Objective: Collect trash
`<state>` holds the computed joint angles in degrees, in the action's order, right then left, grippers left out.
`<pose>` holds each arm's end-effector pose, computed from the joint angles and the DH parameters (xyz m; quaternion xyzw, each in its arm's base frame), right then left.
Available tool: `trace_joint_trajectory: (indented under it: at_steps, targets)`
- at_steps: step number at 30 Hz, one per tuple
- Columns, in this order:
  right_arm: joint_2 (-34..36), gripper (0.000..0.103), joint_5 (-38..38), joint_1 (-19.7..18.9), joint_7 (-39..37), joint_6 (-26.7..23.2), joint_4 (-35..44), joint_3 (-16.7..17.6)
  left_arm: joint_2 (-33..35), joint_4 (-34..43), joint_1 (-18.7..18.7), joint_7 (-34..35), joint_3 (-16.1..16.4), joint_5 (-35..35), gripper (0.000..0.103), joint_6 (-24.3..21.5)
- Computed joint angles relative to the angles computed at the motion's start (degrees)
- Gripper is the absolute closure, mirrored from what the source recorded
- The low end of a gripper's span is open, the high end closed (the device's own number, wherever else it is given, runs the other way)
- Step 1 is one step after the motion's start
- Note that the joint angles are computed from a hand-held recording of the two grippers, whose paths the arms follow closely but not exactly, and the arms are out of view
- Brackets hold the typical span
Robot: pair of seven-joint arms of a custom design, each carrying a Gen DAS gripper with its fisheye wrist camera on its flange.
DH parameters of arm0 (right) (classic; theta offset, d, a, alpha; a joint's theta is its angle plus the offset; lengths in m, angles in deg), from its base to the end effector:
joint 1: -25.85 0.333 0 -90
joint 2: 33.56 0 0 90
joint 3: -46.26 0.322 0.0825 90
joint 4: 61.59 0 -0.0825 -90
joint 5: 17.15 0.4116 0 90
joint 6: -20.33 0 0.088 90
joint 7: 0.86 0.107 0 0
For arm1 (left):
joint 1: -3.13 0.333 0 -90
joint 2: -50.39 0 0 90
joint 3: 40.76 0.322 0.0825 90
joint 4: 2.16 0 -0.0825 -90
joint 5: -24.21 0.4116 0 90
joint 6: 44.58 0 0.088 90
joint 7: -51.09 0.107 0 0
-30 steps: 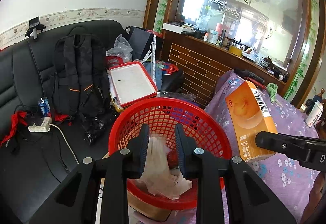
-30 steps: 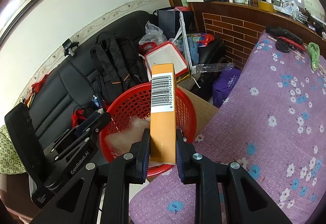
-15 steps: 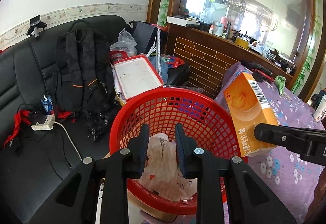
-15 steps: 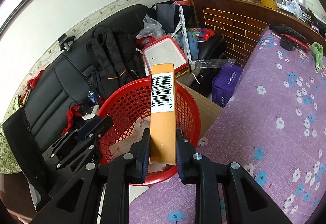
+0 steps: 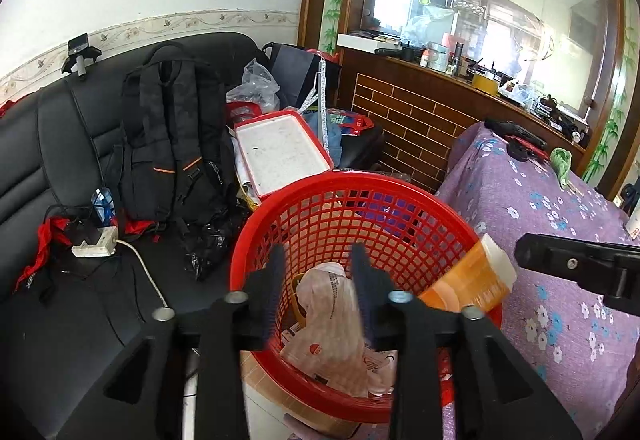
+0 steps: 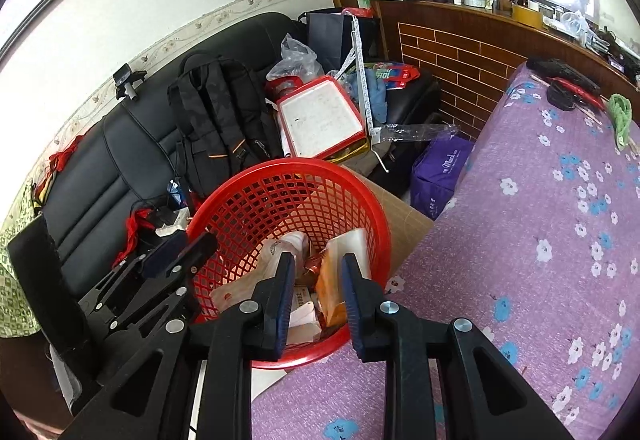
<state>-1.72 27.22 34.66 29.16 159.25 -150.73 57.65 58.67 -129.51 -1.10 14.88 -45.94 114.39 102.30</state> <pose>0.7133 0.2395 0.3550 -0.8682 0.3373 0.0152 0.3637 0.5610 -0.1082 0.3053 -0.8143 0.3729 -0.2372 0.3763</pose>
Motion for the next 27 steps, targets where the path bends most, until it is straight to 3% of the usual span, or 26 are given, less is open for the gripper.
trace_joint_trajectory:
  at_steps: [3,4,6,8,11,15,22,27]
  targets:
    - [-1.2,0.068,1.0,-0.6,-1.2,1.2,-1.6,0.2,-0.5,-0.4,-0.7,-0.3,-0.4,-0.4,0.046,-2.7]
    - [-1.6,0.058,1.5,-0.8,-1.8,1.7,-2.1,0.3,-0.8,-0.7,-1.0,-0.2,-0.6,-0.6,0.043,-3.9]
    - [-3.3,0.042,3.4,-1.4,-4.6,4.8,-4.7,0.6,-1.8,-1.3,-1.6,-1.0,-1.0,-0.8,0.026,-6.3]
    - [-4.9,0.022,6.0,-2.1,-7.9,8.0,-7.1,1.1,-3.0,-2.4,-2.5,-2.7,-1.8,-0.2,0.017,-9.8]
    - [-7.2,0.010,10.8,-3.2,-12.9,11.7,-10.5,1.7,-4.2,-3.2,-3.9,-2.8,-3.2,-0.7,0.008,-15.4]
    - [-9.9,0.007,16.5,-3.3,-19.9,16.0,-14.0,1.9,-5.0,-3.8,-5.4,-4.1,-4.5,-0.8,0.001,-19.9]
    - [-12.8,0.001,29.5,-2.7,-36.6,25.5,-18.2,2.8,-4.7,-2.8,-6.7,-0.6,-5.2,-7.1,0.001,-25.9]
    - [-14.9,0.001,40.5,-2.5,-49.2,26.8,-20.0,1.5,-4.4,-1.8,-8.2,1.8,-6.0,-11.1,0.001,-31.5]
